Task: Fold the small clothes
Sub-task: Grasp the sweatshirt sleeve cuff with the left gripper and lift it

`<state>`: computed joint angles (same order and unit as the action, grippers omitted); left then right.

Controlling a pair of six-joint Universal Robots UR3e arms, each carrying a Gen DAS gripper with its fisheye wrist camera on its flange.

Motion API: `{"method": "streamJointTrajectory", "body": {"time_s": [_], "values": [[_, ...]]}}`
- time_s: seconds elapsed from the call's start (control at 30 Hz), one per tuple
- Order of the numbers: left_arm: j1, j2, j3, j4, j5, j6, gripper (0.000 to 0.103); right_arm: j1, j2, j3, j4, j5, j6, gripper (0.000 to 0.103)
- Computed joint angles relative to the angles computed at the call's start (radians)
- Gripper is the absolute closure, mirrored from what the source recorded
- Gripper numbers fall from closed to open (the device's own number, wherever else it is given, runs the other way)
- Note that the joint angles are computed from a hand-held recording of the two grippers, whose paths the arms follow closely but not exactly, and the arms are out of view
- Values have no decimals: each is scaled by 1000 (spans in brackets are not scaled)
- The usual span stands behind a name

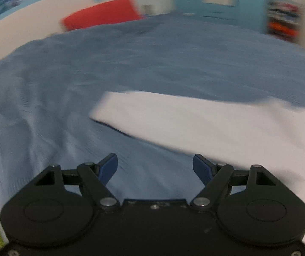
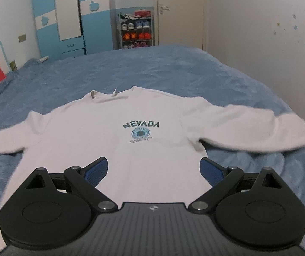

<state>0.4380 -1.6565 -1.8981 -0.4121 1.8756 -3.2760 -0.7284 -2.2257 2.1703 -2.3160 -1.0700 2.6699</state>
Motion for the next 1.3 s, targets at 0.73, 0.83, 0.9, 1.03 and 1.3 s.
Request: {"method": "streamJointTrajectory", "body": {"time_s": [0.73, 0.83, 0.9, 1.03, 1.3], "values": [[219, -530, 560, -43, -121, 62, 96, 221, 374, -81, -299, -282, 98, 7], [178, -454, 498, 23, -134, 99, 97, 164, 397, -107, -282, -230, 64, 7], [144, -407, 500, 18, -164, 101, 97, 136, 410, -112, -303, -226, 39, 7], [14, -355, 568, -7, -143, 103, 97, 30, 412, -119, -320, -153, -11, 7], [-341, -472, 946, -174, -143, -26, 97, -170, 511, -184, -293, -18, -68, 7]]}}
